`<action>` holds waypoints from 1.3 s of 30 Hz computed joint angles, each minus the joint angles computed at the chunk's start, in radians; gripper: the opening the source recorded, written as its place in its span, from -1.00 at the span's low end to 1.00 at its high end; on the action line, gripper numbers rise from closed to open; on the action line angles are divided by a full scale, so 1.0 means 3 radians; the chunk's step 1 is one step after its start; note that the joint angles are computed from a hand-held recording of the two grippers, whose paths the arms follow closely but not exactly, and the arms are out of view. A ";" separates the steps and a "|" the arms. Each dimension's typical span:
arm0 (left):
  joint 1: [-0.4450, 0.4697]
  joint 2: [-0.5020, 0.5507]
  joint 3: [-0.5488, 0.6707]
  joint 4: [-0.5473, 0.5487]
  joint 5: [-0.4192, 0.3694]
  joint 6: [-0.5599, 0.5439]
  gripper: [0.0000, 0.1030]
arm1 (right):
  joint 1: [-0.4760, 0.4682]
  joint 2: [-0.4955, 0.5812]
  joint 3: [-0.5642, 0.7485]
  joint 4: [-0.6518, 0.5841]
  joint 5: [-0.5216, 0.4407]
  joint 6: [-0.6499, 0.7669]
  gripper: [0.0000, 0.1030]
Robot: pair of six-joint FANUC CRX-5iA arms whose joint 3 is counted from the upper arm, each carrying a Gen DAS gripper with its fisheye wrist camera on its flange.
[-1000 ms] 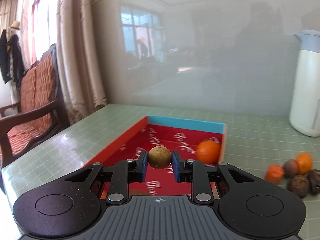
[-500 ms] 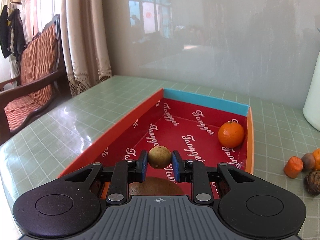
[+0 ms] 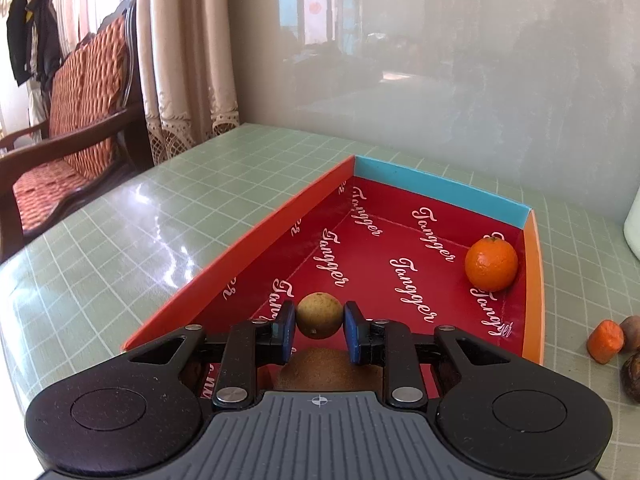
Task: Organize fruits
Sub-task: 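Carry the round fruit with the left tool into the red box and release, then move the right tool over the fruit pile toward the dark dried fruit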
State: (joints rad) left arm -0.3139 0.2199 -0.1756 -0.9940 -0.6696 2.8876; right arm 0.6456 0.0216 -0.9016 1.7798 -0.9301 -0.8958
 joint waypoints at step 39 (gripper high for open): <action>-0.0543 -0.1127 -0.0970 -0.0991 -0.0755 0.1188 0.95 | -0.0006 0.0207 0.0228 0.0360 0.0517 0.0085 1.00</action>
